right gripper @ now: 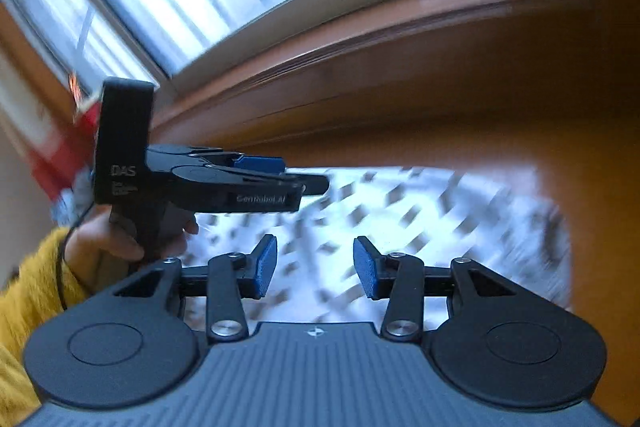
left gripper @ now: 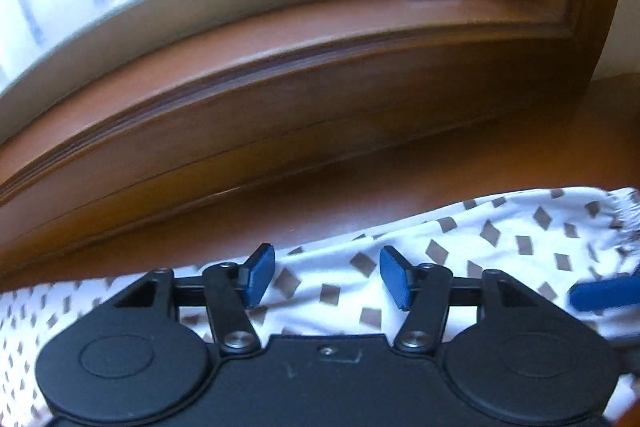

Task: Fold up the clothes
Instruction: 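Open both grippers to release the folded hem and pull back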

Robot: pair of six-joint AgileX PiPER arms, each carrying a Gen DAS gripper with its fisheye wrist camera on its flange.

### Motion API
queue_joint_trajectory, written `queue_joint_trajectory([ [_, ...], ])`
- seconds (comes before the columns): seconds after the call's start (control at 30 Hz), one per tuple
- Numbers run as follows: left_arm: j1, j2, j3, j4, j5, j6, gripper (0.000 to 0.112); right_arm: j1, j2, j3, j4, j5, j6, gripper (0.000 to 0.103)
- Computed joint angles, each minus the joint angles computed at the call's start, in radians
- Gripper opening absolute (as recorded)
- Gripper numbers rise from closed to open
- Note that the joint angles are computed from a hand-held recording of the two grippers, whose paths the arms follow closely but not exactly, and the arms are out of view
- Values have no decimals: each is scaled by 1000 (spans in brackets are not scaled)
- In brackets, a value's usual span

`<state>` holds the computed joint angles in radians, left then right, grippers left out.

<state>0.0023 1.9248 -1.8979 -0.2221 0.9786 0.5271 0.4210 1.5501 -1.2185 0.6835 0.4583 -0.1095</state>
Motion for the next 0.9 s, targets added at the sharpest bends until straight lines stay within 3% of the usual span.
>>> queue_joint_trajectory([
  [0.1,45,-125,139,-14,-37,-5,69,87,17,-6,-138,-41,208,49],
  [0.23,119,-325,351,43,-87,-48,70,173,64,-77,-296,23,315,49],
  [0.3,155,-396,431,98,-110,-109,73,216,61,-80,-373,11,360,49],
  [0.37,236,-469,506,109,-114,-131,76,249,53,-72,-407,-6,379,60],
  [0.47,394,-541,576,77,-101,-93,77,302,46,-72,-495,-20,452,60],
  [0.6,622,-550,593,1,-102,83,78,418,81,-124,-843,-20,731,60],
  [0.7,786,-488,558,-91,-101,265,78,501,150,-225,-1051,24,849,60],
  [0.8,957,-390,443,-197,-41,490,78,564,269,-402,-1154,104,846,60],
  [0.9,1096,-253,283,-299,33,715,78,577,430,-679,-1035,192,629,60],
])
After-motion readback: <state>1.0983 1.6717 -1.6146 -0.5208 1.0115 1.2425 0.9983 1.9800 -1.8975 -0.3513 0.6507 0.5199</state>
